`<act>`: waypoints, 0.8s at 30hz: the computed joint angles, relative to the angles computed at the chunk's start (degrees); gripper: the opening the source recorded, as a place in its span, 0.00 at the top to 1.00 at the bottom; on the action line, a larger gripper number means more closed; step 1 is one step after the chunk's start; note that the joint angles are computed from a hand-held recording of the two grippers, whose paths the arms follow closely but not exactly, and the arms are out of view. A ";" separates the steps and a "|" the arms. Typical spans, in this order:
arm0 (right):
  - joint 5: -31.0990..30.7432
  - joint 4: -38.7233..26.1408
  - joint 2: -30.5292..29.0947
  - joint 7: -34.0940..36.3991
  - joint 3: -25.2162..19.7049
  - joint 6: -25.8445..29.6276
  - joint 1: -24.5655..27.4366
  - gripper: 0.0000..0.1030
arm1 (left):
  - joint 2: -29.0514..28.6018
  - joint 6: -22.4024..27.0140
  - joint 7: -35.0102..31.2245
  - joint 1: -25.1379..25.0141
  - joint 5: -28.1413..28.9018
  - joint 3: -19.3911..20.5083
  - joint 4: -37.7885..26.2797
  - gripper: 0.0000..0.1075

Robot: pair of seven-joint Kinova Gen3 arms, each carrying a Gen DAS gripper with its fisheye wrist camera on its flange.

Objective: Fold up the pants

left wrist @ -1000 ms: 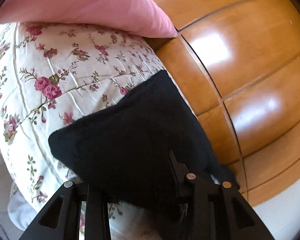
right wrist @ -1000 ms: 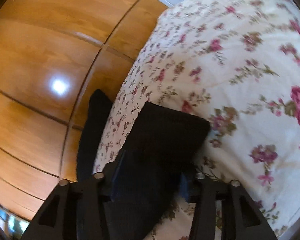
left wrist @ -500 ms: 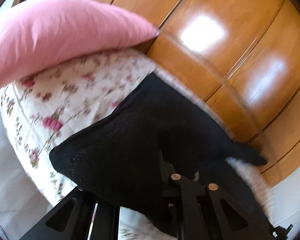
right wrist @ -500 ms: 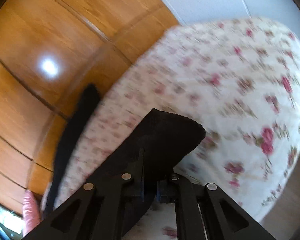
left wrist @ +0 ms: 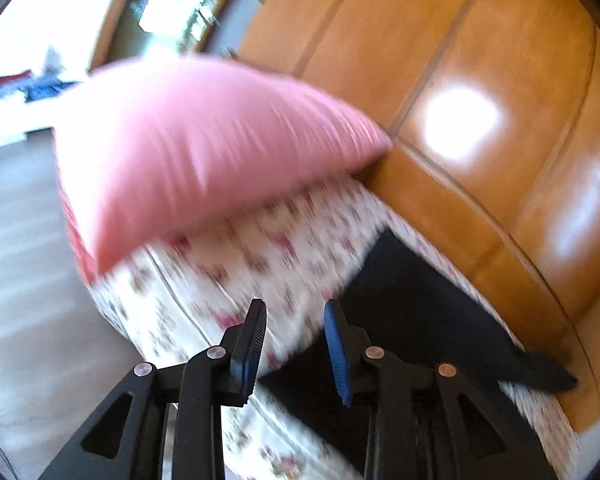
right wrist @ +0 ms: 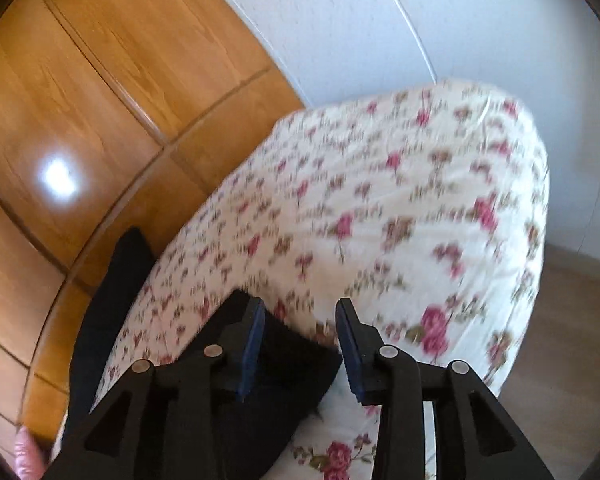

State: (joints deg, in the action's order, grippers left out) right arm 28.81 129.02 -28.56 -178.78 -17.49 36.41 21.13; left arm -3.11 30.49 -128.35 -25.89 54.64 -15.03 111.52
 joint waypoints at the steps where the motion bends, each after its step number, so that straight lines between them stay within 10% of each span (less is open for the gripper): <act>1: 0.77 -0.58 0.02 0.06 -0.79 0.25 0.41 0.59 | -0.17 -1.35 -1.00 1.03 1.57 -0.79 0.04 0.72; 7: 3.46 -5.11 6.70 2.58 -2.47 -1.84 -4.18 0.52 | 4.66 7.19 -5.22 4.05 3.98 1.22 -7.96 0.70; 13: 2.77 -8.36 17.29 4.60 1.23 -11.10 -13.39 0.52 | 15.99 12.65 6.39 19.29 -8.32 0.04 -23.52 0.70; 20: 0.04 -12.73 23.45 11.16 6.31 -14.15 -23.02 0.44 | 30.42 20.37 22.70 32.56 -14.67 -14.22 -41.06 0.72; 24: -6.60 -15.05 26.68 18.81 10.68 -13.98 -26.76 0.44 | 35.55 16.57 26.56 37.56 -20.77 -18.57 -43.52 0.72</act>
